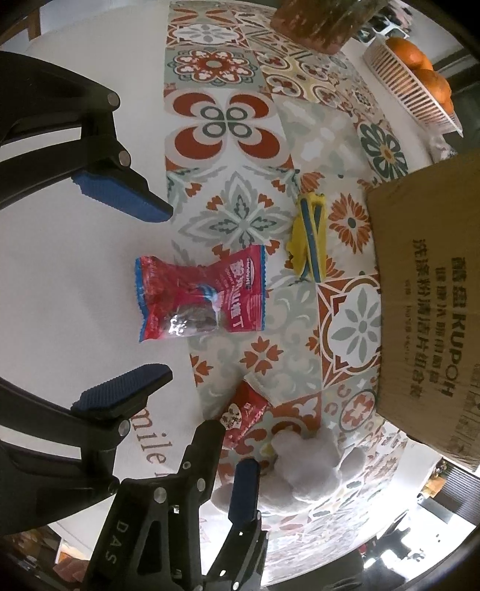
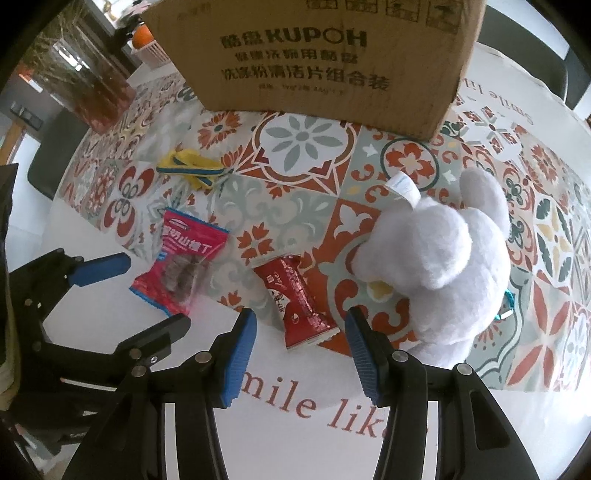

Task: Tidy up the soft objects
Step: 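Move both tools back toward the remaining items on the table, then close the right tool on the red candy packet while the left tool grasps the red snack bag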

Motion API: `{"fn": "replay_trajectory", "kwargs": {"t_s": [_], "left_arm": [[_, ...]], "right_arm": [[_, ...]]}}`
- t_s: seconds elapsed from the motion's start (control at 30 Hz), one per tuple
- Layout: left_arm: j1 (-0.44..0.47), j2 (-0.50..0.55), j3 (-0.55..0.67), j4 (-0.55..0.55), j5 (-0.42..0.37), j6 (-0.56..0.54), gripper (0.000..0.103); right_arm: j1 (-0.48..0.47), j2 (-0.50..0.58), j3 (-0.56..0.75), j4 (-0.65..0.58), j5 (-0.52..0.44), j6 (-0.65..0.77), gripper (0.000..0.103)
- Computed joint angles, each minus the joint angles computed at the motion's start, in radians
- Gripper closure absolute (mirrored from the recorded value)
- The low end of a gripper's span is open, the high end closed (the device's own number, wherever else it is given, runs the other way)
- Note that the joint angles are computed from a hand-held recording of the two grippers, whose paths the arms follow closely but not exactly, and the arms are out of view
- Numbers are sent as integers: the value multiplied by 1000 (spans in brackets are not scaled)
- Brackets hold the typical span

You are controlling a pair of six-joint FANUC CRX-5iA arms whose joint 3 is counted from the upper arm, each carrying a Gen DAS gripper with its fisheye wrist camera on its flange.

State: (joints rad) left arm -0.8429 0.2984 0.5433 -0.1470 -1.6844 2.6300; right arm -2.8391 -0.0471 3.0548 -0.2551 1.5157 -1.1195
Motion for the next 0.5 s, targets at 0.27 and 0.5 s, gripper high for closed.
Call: {"fn": "replay_trajectory", "kwargs": {"t_s": [0.27,0.5], "left_arm": [[10,30,11,9,0,-17,30],[28,36,1,8,0,-32,39]], "right_arm": [[15,-17,-4,1,-2,10,51],[28,-29,-9,7,-11,7,58]]}}
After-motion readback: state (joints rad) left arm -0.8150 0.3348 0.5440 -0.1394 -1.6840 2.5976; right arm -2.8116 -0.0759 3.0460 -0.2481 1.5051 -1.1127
